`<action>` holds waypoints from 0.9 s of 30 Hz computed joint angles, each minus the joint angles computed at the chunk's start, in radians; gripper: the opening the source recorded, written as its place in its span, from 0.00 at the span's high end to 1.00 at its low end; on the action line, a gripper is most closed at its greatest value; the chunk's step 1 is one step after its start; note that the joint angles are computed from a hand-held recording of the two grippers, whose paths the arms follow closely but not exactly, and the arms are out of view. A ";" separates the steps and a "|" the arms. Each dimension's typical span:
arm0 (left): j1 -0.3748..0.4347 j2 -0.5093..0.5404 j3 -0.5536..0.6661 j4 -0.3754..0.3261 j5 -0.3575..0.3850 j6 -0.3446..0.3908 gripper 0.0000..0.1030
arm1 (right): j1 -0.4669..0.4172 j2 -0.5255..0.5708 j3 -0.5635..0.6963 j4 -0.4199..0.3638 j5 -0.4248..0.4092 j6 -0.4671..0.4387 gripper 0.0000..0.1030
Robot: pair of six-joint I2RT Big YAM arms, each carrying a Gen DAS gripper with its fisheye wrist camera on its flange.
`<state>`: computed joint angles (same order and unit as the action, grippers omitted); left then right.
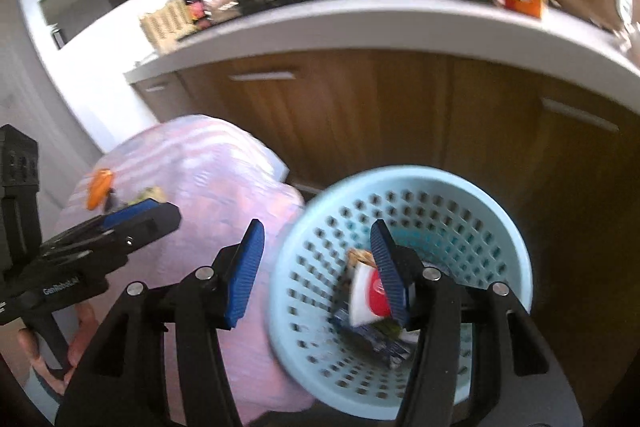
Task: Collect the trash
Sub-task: 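Carry cup and vegetable scrap over the blue basket and open both tools, then grasp the orange peel with left tool while right tool grasps the lettuce stalk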
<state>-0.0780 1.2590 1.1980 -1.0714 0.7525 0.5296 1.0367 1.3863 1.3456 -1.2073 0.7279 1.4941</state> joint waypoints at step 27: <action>0.332 0.433 0.480 0.072 -0.172 -0.064 0.34 | -0.110 0.475 0.537 0.235 -0.224 -0.492 0.59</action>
